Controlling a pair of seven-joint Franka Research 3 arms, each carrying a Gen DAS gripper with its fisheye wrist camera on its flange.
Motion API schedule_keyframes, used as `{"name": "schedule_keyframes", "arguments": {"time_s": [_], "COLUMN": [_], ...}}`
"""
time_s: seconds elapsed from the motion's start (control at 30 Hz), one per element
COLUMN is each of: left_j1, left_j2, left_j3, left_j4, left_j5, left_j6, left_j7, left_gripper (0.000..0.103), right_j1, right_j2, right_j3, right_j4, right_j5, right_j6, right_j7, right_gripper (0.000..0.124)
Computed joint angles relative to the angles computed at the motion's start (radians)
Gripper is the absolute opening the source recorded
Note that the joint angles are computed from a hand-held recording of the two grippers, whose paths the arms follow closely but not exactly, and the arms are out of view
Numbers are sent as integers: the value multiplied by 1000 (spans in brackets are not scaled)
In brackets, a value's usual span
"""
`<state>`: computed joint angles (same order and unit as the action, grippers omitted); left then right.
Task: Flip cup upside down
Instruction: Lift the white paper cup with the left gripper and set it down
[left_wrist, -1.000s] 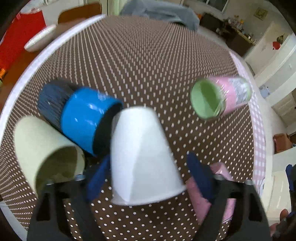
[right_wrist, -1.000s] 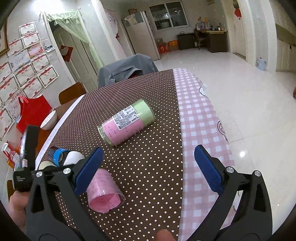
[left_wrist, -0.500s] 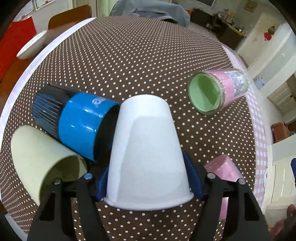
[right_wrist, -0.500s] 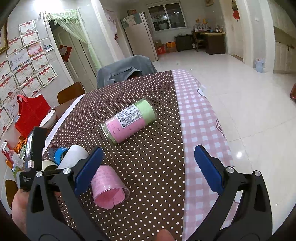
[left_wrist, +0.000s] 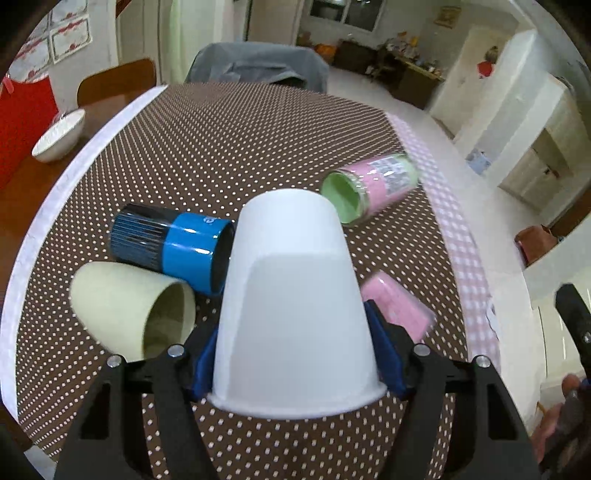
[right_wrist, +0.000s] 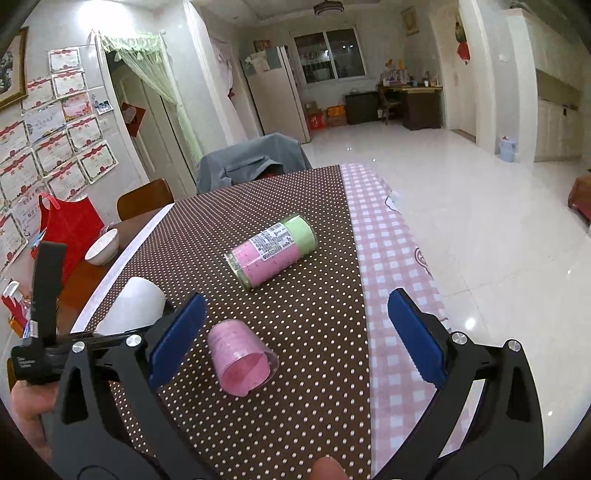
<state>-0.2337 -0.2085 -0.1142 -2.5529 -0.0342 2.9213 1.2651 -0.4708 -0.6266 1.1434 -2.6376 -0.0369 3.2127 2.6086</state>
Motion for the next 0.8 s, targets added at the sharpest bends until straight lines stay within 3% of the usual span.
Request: {"name": "schedule_keyframes", "arguments": {"time_s": [0.33,0.57,0.8], "left_j1": [-117,-162,-178], "left_j2": [-200,-286,-301], "left_j3": [72,91,101], "left_j4": [-219,-359,-425], "left_j5": [-39,-7,44], "left_j6": [59,120,165], "left_j7": [110,63,11], "left_gripper": [69,69,69], "right_j1": [125,220,239], "right_j2": [-117,-183,-211], "right_j3": [9,2,1], "right_j4": [-63,-103,-94], "right_j5": [8,-24,-68], "right_j6": [-63,-105,-107], "right_j7": [117,206,248], "right_gripper": [97,97,97]}}
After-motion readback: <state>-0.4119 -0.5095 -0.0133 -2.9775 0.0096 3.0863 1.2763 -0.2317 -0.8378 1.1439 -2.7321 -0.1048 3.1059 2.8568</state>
